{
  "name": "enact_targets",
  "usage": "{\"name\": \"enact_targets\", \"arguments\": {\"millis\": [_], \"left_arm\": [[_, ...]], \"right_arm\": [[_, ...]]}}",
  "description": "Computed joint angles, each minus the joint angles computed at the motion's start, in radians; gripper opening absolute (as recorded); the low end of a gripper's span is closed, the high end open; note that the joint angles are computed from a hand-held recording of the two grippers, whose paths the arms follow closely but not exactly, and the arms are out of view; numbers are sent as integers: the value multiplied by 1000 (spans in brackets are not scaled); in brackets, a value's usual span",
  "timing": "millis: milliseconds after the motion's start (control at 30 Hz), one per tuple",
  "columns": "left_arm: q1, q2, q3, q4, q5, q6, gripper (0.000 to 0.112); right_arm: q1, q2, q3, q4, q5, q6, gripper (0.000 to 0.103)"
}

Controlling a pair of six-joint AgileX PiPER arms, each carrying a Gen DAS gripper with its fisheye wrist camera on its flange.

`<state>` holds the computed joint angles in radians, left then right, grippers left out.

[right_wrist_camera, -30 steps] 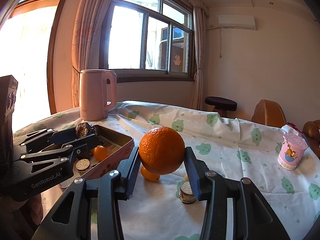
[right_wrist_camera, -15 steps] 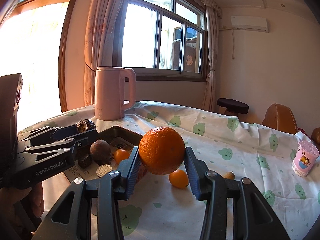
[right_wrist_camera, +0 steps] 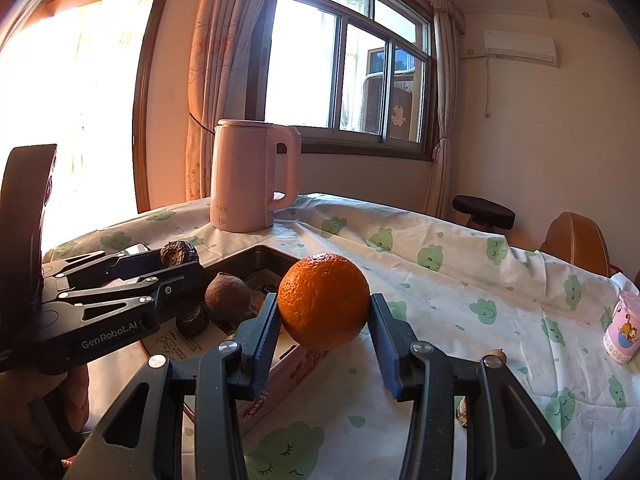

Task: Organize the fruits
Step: 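Lower the mangosteen half into the tin and open the left tool while the right tool releases the orange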

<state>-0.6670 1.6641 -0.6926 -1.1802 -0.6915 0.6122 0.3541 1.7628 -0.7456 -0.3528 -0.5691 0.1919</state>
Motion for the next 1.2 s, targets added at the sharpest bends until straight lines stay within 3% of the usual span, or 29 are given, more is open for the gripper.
{"name": "enact_targets", "arguments": {"millis": [700, 1200], "left_arm": [[77, 25, -64, -57, 111, 131, 44], [113, 53, -110, -97, 216, 211, 44]], "right_arm": [[77, 111, -199, 26, 178, 8, 46], [84, 166, -290, -83, 285, 124, 46]]}}
